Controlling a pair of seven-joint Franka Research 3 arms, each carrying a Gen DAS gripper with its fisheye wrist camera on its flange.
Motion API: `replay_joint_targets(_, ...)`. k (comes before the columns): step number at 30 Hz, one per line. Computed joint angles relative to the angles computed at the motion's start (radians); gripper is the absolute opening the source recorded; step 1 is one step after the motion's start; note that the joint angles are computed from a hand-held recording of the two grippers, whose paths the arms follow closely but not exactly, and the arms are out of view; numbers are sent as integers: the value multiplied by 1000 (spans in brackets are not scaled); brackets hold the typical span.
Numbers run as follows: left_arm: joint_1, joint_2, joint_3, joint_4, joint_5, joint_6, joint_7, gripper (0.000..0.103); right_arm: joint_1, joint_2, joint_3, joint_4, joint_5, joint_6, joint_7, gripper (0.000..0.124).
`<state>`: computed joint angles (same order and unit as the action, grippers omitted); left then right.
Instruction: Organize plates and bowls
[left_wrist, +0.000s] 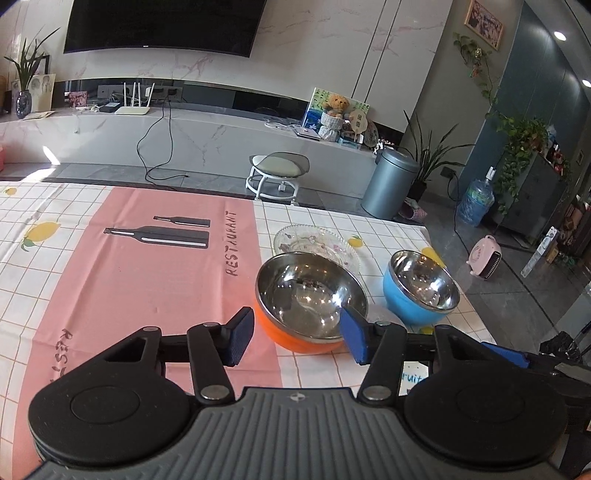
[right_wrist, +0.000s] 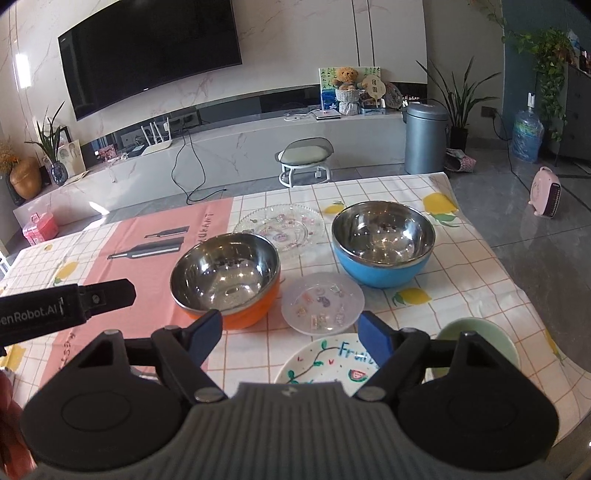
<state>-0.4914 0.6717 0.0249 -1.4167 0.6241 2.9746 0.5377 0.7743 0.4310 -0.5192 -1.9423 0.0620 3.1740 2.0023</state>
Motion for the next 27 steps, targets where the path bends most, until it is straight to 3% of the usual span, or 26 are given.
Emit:
replay_joint_targets(5, -3, 63, 17, 86, -12, -20, -15, 63, 57, 104, -82, 105, 8, -37, 81, 80)
replay_joint_targets(6, 14, 77, -3, 105, -32, -29, -4, 63, 53, 119, -80, 124, 10, -43, 96, 80)
replay_joint_targets(8, 36, 100, -31, 137, -73, -54, 9, 63, 4, 142, -33, 166, 18, -49, 111, 80)
replay_joint_targets(11, 35, 129, -22, 178, -91, -86, 3, 63, -50, 178, 16, 237, 19, -101, 140, 80)
replay_joint_targets(16, 78, 192, -77, 263, -160, -128, 67, 62, -169, 229, 142, 352, 0, -189, 148, 67)
replay_joint_targets(18, 79, 225, -87, 317, -182, -173, 98, 59, -207, 250, 182, 392, -12, -214, 150, 61)
replay_joint_targets(20, 88, 259, -107, 370, -212, -210, 139, 48, -234, 277, 208, 438, -29, -245, 161, 58)
replay_joint_targets(27, 89, 381, -139, 564, -303, -313, 243, 42, -307, 337, 279, 549, -78, -314, 196, 48)
